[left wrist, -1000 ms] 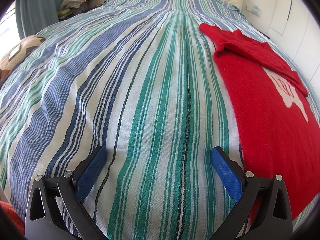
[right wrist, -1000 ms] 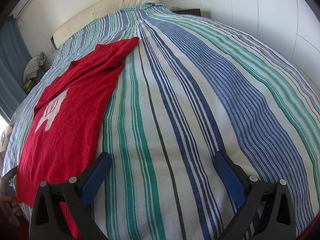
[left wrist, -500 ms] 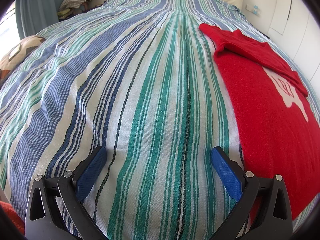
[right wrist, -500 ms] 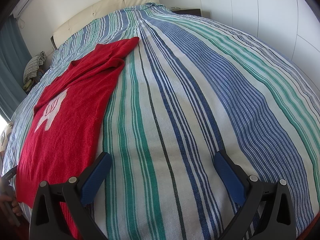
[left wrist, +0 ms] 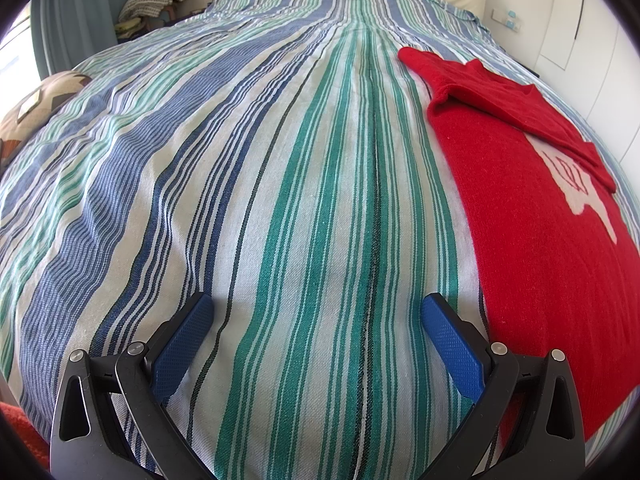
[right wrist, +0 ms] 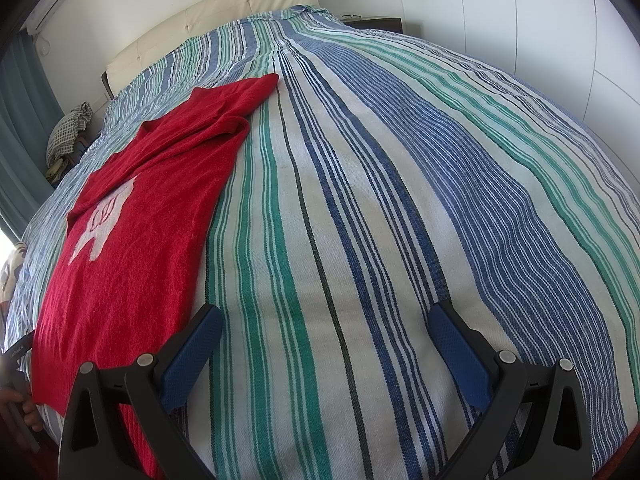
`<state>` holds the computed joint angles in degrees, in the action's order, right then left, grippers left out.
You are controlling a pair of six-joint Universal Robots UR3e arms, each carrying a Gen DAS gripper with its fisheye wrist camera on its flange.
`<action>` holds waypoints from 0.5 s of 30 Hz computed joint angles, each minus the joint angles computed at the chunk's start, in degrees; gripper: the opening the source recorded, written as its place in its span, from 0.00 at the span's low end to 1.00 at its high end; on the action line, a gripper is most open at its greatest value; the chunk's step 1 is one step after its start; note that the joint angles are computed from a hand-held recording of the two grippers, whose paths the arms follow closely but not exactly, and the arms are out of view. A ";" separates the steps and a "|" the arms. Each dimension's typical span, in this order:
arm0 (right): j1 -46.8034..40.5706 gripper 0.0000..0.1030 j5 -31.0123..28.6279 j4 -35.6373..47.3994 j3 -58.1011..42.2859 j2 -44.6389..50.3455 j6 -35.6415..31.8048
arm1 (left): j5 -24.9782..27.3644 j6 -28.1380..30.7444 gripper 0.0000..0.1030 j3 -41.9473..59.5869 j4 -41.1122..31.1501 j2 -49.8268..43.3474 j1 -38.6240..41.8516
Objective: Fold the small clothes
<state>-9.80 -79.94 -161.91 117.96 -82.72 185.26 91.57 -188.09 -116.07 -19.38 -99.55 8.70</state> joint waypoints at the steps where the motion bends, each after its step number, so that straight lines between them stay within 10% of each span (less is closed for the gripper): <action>1: 0.00 0.99 0.00 0.01 0.02 -0.03 0.00 | 0.00 -0.01 1.00 -0.02 0.03 -0.01 -0.01; 15: 0.14 0.99 -0.18 0.01 -0.02 -0.01 0.03 | 0.14 -0.20 1.00 -0.08 0.29 -0.15 -0.20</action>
<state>-9.66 -80.12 -161.90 117.94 -82.72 185.29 91.70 -188.29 -116.15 -19.09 -99.70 8.49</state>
